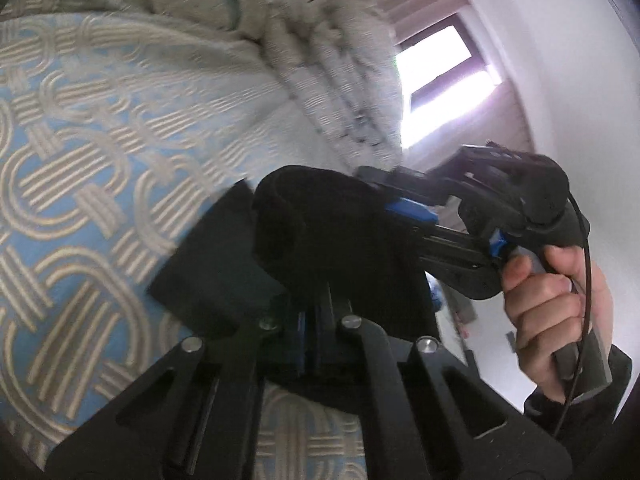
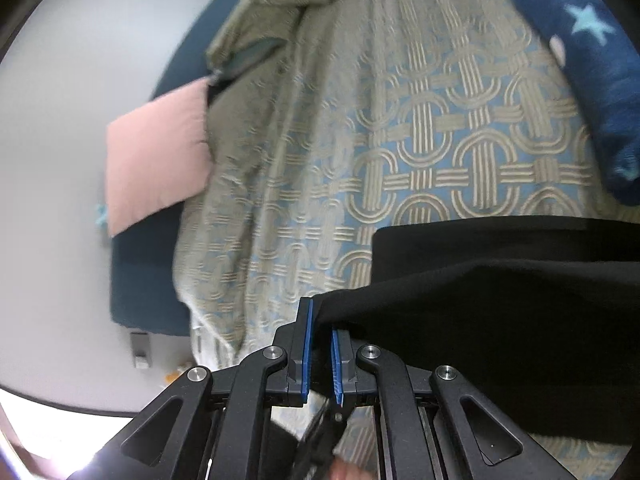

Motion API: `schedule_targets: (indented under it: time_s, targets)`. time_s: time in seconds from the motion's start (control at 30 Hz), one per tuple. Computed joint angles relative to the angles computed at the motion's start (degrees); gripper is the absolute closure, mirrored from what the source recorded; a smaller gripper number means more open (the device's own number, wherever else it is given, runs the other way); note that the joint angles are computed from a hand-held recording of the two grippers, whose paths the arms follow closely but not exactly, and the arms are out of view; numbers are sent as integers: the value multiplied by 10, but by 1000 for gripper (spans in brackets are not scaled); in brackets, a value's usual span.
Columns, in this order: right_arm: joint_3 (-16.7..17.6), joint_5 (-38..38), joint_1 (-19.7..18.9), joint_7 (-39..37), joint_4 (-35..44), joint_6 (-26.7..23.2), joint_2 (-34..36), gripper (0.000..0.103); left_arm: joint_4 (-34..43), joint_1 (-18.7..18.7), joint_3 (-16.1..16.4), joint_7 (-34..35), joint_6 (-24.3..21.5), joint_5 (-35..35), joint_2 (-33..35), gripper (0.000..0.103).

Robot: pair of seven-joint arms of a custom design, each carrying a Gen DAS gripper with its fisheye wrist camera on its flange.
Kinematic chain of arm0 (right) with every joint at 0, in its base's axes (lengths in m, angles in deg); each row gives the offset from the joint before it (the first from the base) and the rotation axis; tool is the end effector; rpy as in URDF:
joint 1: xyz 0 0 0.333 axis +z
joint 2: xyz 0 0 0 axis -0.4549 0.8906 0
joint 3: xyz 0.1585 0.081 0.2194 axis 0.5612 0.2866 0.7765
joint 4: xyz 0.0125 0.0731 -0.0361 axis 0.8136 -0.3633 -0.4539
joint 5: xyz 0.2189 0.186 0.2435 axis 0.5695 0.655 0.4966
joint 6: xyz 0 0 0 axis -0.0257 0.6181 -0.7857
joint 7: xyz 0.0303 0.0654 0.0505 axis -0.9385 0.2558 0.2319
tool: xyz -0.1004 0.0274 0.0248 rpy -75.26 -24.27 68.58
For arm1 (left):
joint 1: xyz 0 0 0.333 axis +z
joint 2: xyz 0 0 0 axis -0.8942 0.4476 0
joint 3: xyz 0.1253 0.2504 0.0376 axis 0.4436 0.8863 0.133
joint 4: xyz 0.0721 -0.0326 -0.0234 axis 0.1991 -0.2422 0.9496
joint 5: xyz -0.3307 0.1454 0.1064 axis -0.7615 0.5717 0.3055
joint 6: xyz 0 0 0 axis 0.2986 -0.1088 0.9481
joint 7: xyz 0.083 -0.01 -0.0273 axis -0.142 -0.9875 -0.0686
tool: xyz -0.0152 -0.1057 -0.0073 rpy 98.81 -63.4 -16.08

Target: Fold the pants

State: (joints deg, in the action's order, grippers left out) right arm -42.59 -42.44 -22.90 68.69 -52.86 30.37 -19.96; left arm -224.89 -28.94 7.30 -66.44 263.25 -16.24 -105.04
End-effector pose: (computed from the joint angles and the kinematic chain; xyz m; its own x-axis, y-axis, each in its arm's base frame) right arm 0.6376 0.1321 0.5242 0.1738 -0.7435 -0.6457 -0.9820 -0.0815 -0.1704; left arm 0.4015 -0.2599 0.4414 0.1479 -0.6161 0.7737 -0.4573 -0.7362 -0.4988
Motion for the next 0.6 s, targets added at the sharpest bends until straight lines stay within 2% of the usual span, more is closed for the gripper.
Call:
schedule_targets:
  time_s: [0.1, 0.13, 0.2, 0.23, 0.3, 0.33, 0.4, 0.47, 0.6]
  targets:
    - [1, -18, 9, 28, 26, 0, 40, 96, 1, -29, 22, -25, -70, 0, -15, 99]
    - [2, -25, 11, 37, 38, -2, 56, 96, -4, -47, 36, -34, -85, 4, -19, 99]
    - [5, -23, 9, 51, 49, 1, 75, 94, -2, -60, 51, -48, -110, 16, -8, 99]
    - [7, -20, 8, 60, 55, 3, 85, 92, -4, -68, 60, -55, -113, 21, 2, 99]
    - [13, -7, 1, 76, 64, 8, 104, 79, -11, -76, 69, -72, -104, 30, 5, 99]
    - [19, 9, -5, 77, 65, 12, 110, 69, -11, -75, 69, -79, -108, 36, -1, 99]
    - [31, 45, -18, 54, 57, 36, 110, 54, -8, -72, 66, -89, -132, 50, -18, 99]
    - [42, 83, -32, 8, 40, 56, 94, 45, -9, -75, 71, -103, -138, 62, -21, 99]
    - [41, 121, -60, -31, 35, 5, 64, 45, -29, -77, 75, -138, -108, 80, -31, 98]
